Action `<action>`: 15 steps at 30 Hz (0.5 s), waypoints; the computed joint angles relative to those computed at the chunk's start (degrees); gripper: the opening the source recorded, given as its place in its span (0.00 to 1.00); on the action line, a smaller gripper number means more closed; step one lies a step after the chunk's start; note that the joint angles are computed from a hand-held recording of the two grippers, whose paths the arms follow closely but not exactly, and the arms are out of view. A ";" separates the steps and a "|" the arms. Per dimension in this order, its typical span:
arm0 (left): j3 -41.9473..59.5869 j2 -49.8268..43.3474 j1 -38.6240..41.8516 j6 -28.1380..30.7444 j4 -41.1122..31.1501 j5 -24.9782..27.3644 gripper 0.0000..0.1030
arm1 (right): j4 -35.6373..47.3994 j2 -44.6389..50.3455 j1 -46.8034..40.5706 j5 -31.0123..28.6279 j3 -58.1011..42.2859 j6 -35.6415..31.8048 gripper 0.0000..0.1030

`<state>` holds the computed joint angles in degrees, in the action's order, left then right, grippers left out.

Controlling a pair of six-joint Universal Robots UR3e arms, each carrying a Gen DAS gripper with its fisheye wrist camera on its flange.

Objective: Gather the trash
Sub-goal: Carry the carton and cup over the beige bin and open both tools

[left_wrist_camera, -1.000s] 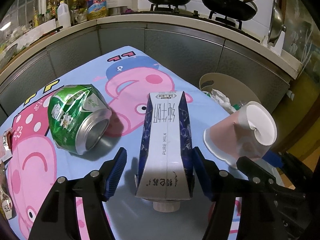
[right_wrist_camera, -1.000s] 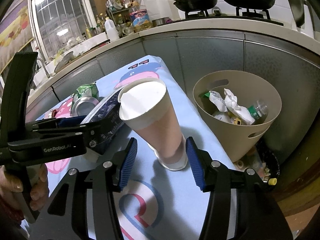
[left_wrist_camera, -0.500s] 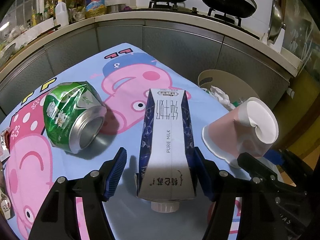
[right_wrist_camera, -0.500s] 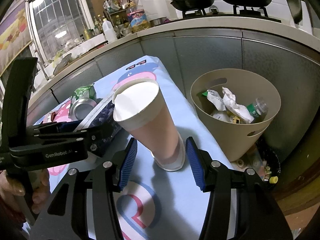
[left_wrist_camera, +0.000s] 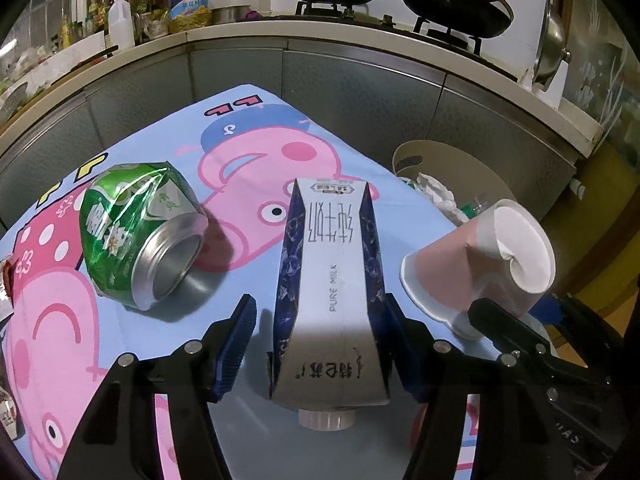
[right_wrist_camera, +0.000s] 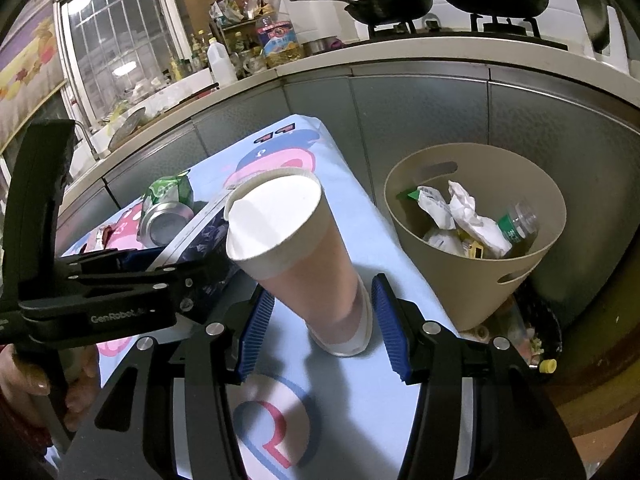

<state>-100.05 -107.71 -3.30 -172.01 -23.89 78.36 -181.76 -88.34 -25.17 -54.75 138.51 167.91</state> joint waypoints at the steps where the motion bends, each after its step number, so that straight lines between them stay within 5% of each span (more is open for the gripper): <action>1: 0.10 -0.01 0.08 0.03 0.04 -0.20 0.60 | -0.10 0.36 0.12 -0.06 -0.36 0.04 0.49; 8: 1.03 -0.41 0.59 0.34 -0.83 -2.57 0.50 | -0.90 1.68 0.12 0.80 -1.03 0.11 0.47; 9: 0.87 -0.50 0.10 0.54 -0.13 -1.91 0.50 | -1.03 1.67 -0.19 1.54 -0.74 -0.40 0.33; 15: 2.49 -0.20 -1.82 0.76 -0.05 -3.54 0.49 | -4.51 0.54 -4.02 6.47 1.86 -0.81 0.23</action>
